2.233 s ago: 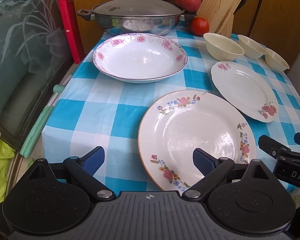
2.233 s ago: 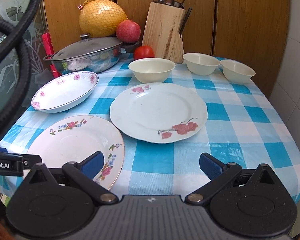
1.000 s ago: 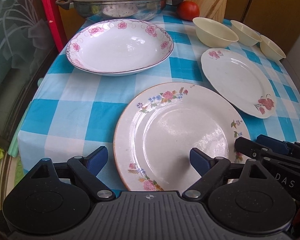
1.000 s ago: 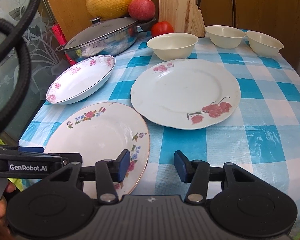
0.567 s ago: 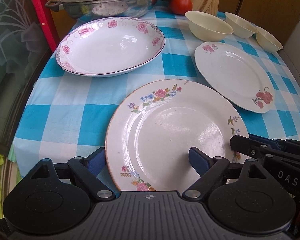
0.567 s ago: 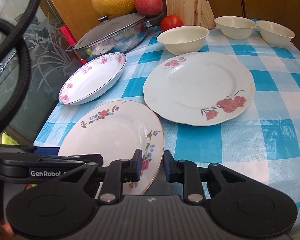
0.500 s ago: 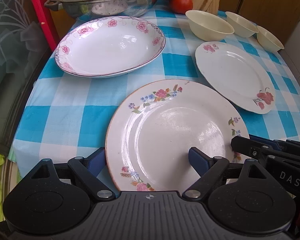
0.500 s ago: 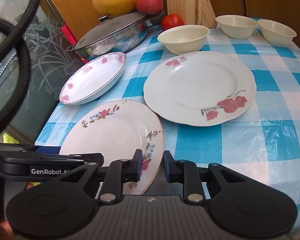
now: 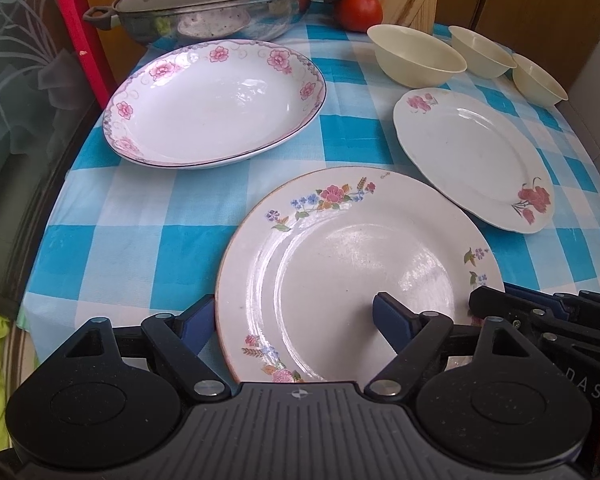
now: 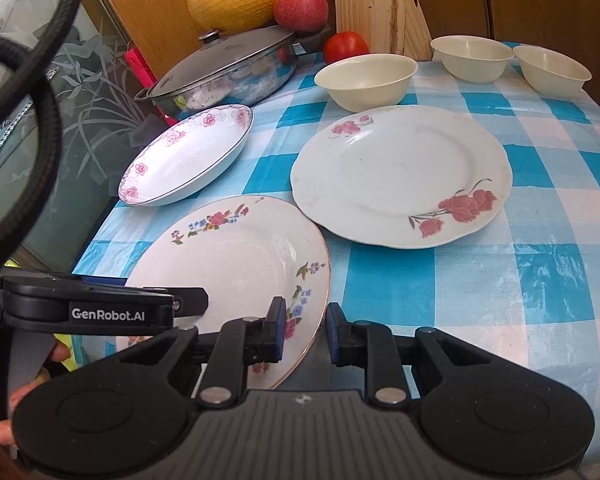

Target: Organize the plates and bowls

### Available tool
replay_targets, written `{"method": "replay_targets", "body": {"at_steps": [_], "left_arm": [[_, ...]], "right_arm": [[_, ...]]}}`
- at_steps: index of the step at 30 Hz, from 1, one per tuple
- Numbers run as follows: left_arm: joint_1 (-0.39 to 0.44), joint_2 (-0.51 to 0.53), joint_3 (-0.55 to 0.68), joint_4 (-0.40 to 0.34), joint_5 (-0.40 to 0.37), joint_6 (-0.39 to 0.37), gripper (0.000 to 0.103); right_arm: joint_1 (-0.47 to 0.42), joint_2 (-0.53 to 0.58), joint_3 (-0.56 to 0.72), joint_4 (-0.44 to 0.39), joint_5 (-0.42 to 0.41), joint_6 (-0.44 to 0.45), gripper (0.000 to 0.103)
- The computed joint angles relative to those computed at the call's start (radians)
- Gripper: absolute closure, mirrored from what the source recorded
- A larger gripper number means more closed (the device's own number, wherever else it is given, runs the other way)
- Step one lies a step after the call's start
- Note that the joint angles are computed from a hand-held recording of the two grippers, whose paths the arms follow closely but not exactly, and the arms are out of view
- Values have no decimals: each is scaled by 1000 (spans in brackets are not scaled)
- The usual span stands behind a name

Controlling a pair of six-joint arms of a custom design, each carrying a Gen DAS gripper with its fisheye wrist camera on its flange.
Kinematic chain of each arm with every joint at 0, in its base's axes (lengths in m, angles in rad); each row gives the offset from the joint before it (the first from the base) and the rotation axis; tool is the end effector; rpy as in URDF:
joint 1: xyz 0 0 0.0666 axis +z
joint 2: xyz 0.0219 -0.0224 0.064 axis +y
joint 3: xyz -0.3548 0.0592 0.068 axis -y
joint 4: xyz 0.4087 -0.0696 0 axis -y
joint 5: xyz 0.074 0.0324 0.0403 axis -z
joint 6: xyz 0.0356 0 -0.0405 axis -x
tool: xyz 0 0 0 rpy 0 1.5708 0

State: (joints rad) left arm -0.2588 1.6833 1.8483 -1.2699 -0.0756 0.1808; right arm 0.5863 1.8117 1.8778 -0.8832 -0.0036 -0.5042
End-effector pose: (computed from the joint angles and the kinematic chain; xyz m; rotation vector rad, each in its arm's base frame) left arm 0.5627 -0.1466 0.4447 0.0802 2.6695 -0.0396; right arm 0.5460 0.3623 0.4059 -0.1023 2.4493 0.5069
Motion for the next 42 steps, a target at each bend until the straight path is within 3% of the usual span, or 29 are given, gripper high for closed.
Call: {"method": "replay_targets", "body": {"at_steps": [10, 15, 20, 23, 25, 30, 35, 42], "left_arm": [[-46, 61, 72, 7, -15, -49, 16], [-31, 23, 17, 20, 8, -51, 15], [-4, 16, 13, 10, -4, -17, 16], [7, 9, 10, 18, -9, -3, 27], [5, -5, -4, 41, -30, -4, 29], [-10, -36, -25, 117, -77, -16, 24], [-28, 70, 141, 82, -16, -29, 20], [-58, 390, 602, -109, 75, -37, 20]], "right_arm": [[-21, -12, -14, -12, 76, -45, 80], [15, -15, -19, -10, 141, 27, 76], [17, 8, 14, -9, 74, 46, 76], [13, 12, 18, -4, 46, 40, 77], [6, -5, -3, 21, 53, 19, 77], [-8, -71, -71, 88, 126, -6, 77], [-45, -82, -59, 95, 173, -52, 77], [-123, -1, 63, 10, 264, -81, 76]]}}
